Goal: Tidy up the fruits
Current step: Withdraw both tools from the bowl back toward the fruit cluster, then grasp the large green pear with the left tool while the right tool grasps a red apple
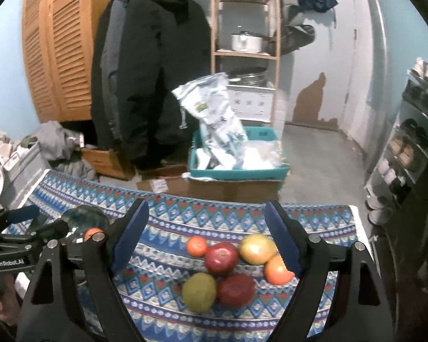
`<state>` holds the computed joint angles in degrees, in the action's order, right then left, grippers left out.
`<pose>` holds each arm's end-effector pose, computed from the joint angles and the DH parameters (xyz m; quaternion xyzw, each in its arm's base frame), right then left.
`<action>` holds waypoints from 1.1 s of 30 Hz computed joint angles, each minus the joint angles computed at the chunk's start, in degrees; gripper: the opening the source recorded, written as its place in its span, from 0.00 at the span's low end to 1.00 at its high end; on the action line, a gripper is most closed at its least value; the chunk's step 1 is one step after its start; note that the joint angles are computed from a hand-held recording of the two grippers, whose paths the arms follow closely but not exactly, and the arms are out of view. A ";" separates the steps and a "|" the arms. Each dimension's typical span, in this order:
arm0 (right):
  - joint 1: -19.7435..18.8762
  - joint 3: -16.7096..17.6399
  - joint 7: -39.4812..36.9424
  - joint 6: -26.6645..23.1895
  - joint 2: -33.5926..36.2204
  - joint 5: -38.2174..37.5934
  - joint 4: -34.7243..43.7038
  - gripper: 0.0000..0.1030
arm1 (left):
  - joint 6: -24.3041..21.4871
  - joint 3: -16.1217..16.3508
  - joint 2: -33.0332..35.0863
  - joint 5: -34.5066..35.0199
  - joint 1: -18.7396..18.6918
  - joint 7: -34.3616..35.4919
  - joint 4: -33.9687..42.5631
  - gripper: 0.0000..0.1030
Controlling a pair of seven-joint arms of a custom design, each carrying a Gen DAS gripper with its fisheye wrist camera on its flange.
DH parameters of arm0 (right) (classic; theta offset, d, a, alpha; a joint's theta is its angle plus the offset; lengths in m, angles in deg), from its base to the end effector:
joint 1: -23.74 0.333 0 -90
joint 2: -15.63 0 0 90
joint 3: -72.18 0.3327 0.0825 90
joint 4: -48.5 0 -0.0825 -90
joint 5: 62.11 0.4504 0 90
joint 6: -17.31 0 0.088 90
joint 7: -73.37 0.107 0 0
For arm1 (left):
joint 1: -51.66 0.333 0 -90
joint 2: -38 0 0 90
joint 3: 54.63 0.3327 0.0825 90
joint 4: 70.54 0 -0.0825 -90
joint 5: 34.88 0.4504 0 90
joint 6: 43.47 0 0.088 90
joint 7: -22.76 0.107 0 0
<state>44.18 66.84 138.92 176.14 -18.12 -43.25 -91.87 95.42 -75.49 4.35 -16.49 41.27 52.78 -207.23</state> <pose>0.4666 0.1045 0.6054 -0.7503 0.4812 -0.2323 0.3893 0.4045 -0.2698 0.5799 -0.7550 0.5473 -0.2754 0.2336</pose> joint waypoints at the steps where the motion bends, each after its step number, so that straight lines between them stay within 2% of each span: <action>1: -0.68 0.11 0.23 0.17 -0.31 -0.37 -0.29 0.81 | 0.27 -0.07 0.64 -0.07 -0.18 0.25 0.42 0.88; 13: -6.47 -1.07 2.39 -0.64 -1.89 -3.73 -2.83 0.82 | 1.09 -0.39 8.45 -0.65 -2.99 3.29 5.48 0.88; 25: -9.66 -1.77 2.85 -3.28 -0.24 -4.80 -3.76 0.82 | 1.28 0.58 15.90 -2.34 -5.86 4.19 8.52 0.88; 33: -11.67 -1.34 3.42 -6.84 2.69 -5.45 -3.29 0.82 | 0.70 1.25 22.04 -3.06 -7.57 5.29 11.57 0.88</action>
